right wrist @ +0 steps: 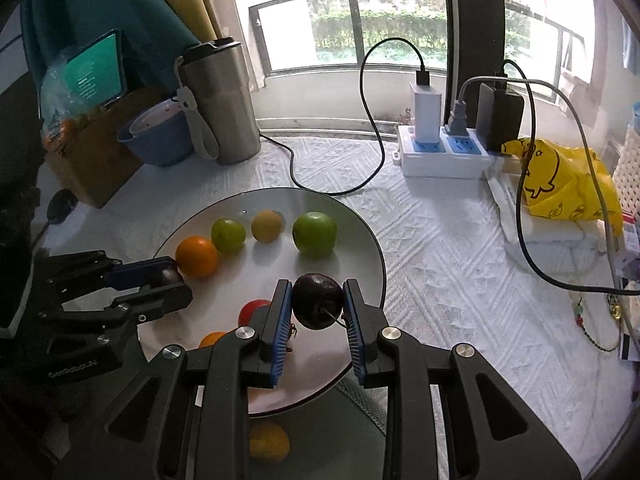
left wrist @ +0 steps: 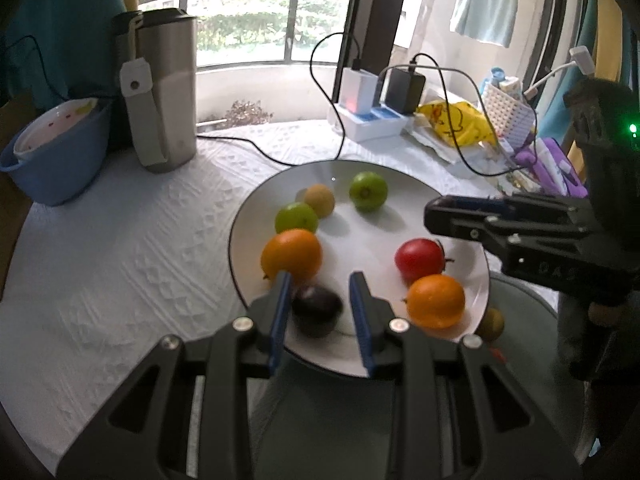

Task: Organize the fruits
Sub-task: 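Carry both dark plums onto the white plate with both grippers, then open both grippers and withdraw from the plate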

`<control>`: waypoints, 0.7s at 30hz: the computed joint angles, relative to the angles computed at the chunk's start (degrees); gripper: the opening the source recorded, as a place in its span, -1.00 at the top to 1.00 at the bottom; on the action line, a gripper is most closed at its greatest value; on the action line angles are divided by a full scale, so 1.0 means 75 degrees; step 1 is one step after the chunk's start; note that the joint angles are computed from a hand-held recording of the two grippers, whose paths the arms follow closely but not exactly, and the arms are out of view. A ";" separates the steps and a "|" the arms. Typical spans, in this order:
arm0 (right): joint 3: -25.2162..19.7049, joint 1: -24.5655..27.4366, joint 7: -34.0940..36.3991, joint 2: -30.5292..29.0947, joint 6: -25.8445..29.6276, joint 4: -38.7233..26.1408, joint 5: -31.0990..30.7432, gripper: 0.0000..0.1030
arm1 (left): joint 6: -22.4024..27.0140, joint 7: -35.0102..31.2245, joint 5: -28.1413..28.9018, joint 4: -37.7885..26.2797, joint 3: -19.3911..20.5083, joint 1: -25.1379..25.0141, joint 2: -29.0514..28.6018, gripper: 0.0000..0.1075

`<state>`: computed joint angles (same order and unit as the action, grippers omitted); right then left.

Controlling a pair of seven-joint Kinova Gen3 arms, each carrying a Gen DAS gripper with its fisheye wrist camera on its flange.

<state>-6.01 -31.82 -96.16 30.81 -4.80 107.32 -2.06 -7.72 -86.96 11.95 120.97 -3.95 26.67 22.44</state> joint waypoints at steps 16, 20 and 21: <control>0.0980 -0.1043 0.0069 -0.0632 -0.0326 0.0688 -0.0610 0.44 | -0.0611 -0.0776 0.1092 0.0692 -0.0292 0.0658 -0.0698 0.28; 0.1314 -0.1439 0.0223 -0.0916 -0.0476 0.1083 -0.0955 0.43 | -0.0770 -0.1156 0.1580 0.0931 -0.0262 0.0822 -0.0914 0.27; 0.1388 -0.1529 0.0277 -0.0976 -0.0493 0.1161 -0.1054 0.43 | -0.0802 -0.1239 0.1688 0.0987 -0.0213 0.0826 -0.0975 0.27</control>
